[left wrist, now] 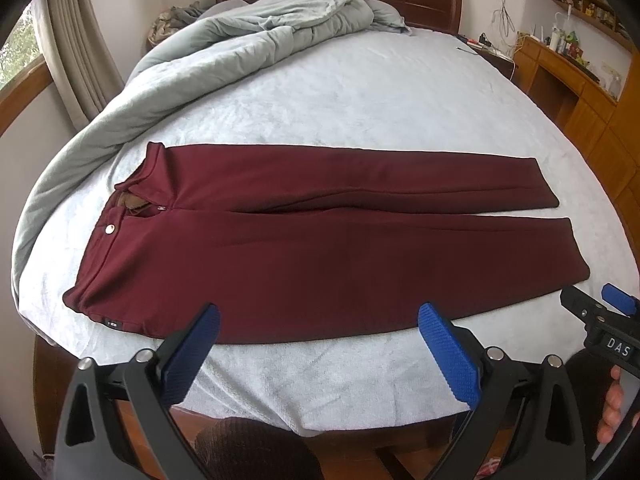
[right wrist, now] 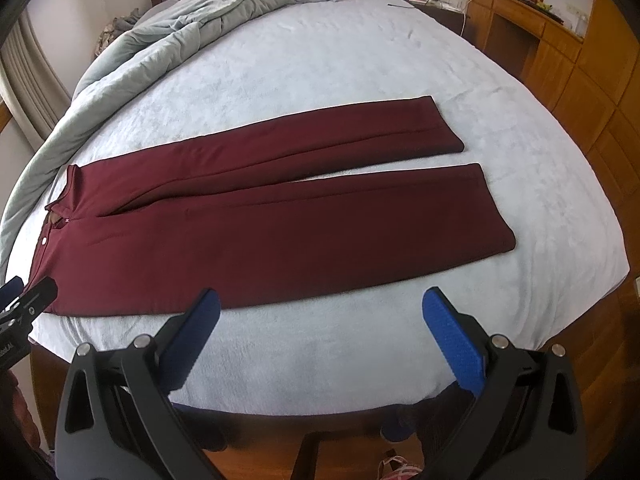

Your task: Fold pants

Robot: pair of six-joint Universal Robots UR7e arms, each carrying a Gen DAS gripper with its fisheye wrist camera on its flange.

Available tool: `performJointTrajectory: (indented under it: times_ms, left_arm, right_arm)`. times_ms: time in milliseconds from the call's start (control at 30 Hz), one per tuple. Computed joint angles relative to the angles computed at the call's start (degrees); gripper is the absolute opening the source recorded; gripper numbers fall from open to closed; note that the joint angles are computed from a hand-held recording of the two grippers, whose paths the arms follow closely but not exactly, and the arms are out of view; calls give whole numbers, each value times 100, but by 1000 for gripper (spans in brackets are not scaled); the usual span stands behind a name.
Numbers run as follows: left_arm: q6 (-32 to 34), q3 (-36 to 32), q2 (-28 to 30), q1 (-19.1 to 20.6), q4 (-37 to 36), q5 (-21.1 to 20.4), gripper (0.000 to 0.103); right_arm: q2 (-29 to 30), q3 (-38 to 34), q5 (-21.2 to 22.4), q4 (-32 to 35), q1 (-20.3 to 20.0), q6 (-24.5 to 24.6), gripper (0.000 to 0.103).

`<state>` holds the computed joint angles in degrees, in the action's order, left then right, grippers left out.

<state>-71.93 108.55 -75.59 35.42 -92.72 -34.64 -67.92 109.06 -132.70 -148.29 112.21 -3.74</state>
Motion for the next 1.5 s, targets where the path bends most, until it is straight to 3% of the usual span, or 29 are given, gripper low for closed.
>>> performJointTrajectory:
  times_ms: [1500]
  left_arm:
    - [51, -37, 61, 76, 9, -20, 99]
  right_arm:
    - [8, 36, 30, -92, -69, -70, 101]
